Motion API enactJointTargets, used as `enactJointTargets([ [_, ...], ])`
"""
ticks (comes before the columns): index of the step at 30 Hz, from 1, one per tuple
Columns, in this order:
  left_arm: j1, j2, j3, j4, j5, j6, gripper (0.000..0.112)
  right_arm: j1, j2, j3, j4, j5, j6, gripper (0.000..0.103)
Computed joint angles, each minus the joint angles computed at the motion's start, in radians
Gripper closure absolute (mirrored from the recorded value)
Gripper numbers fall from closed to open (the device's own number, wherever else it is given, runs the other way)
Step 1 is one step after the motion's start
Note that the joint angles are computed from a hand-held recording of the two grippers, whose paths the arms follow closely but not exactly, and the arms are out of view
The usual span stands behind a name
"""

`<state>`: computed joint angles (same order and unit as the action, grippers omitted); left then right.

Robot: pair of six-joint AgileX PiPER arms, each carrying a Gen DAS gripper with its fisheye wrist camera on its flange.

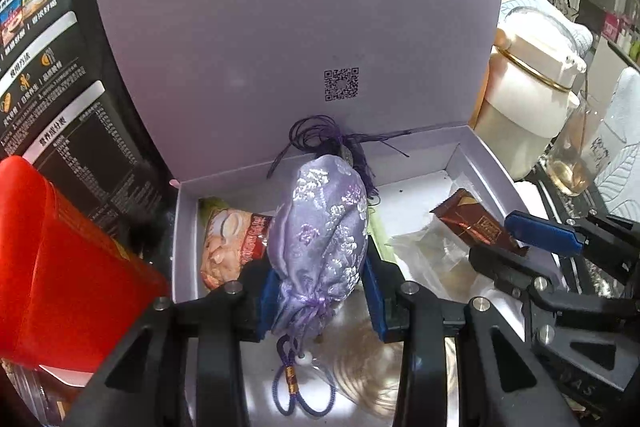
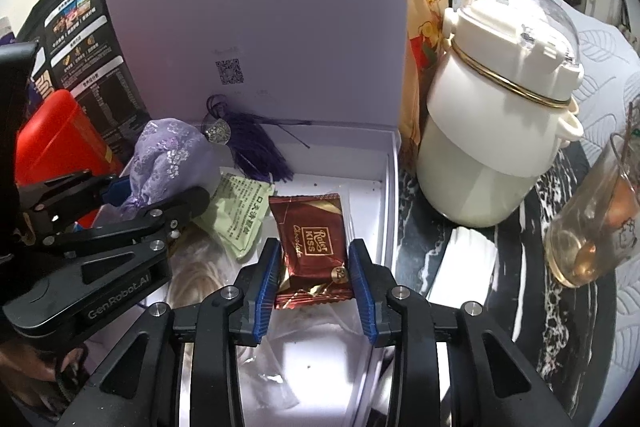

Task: Organize soft objects
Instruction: 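Lower both items into the gift box and open both tools, then withdraw both tools up and back from the gift box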

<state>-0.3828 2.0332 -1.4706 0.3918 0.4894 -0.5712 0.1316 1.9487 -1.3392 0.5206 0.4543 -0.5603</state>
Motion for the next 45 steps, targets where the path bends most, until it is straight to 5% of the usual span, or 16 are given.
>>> enactJointTargets([
  [2, 0.004, 0.003, -0.021, -0.024, 0.028, 0.013, 0.076, -0.001, -0.016, 0.014, -0.001, -0.004, 0.005, 0.052],
  [7, 0.000, -0.025, -0.007, -0.018, 0.033, 0.004, 0.074, 0.026, -0.074, 0.051, -0.108, -0.052, 0.097, 0.046],
  [9, -0.011, -0.054, 0.011, 0.007, 0.032, -0.025, 0.063, 0.027, -0.109, 0.081, -0.098, -0.069, 0.089, 0.041],
  [11, -0.021, -0.083, 0.037, 0.052, 0.018, -0.070, 0.035, 0.013, -0.147, 0.121, -0.037, -0.075, 0.034, 0.039],
  [13, -0.041, -0.117, 0.064, 0.139, 0.013, -0.151, 0.029, 0.003, -0.177, 0.146, -0.006, -0.068, 0.005, 0.039],
  [31, -0.168, -0.441, 0.240, 0.372, 0.080, -0.345, 0.029, -0.059, -0.454, 0.289, 0.079, -0.042, -0.064, 0.039],
  [45, -0.284, -0.676, 0.363, 0.433, 0.133, -0.415, 0.029, -0.093, -0.778, 0.431, 0.065, 0.011, -0.056, 0.027],
])
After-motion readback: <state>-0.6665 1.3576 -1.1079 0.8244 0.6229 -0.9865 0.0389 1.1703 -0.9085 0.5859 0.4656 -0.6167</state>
